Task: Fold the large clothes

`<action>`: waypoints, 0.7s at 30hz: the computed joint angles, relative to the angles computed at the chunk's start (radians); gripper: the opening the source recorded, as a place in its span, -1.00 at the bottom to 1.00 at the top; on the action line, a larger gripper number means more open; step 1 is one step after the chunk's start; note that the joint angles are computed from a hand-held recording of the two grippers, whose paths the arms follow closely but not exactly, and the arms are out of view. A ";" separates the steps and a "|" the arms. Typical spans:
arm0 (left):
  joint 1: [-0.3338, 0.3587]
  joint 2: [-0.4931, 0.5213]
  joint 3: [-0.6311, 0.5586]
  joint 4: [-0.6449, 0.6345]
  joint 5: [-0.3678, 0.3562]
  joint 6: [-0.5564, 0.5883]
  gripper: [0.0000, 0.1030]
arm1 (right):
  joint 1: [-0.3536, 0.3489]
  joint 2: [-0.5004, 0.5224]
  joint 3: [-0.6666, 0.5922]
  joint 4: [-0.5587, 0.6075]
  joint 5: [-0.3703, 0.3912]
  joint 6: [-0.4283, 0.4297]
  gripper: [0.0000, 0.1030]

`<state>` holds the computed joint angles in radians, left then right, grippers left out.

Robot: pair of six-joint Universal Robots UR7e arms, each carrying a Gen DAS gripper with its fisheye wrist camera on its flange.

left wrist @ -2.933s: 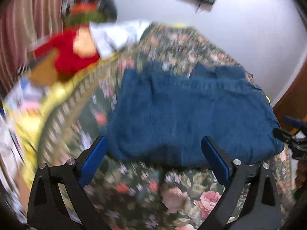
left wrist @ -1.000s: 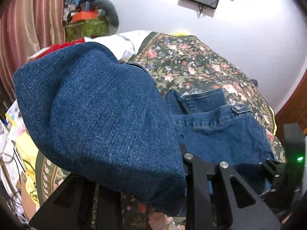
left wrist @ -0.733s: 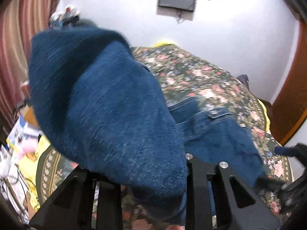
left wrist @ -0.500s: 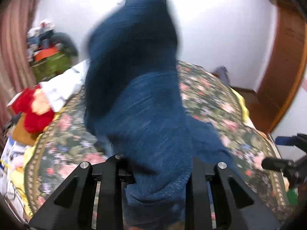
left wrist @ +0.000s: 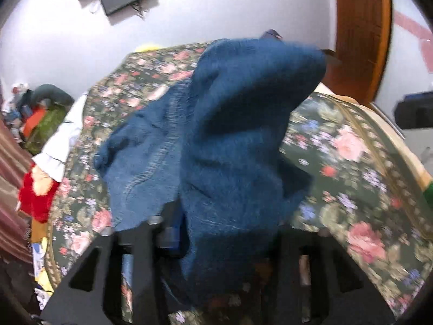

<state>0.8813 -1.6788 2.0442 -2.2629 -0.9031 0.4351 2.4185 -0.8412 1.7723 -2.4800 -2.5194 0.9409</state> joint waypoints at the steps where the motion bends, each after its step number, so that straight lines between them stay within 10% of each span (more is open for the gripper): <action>1: 0.001 -0.006 -0.014 0.045 -0.021 -0.013 0.03 | 0.005 -0.002 0.001 -0.002 -0.007 -0.001 0.96; 9: 0.053 -0.045 -0.192 0.338 -0.265 -0.209 0.30 | 0.041 -0.006 -0.020 -0.073 -0.021 -0.004 0.96; 21: 0.159 -0.062 -0.271 0.187 -0.144 -0.155 0.47 | 0.044 0.170 -0.258 -0.071 -0.024 -0.246 0.96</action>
<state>1.0405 -1.7409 1.7731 -2.0763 -1.0473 0.2799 2.4629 -0.6717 1.5143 -2.5512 -2.5434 0.6951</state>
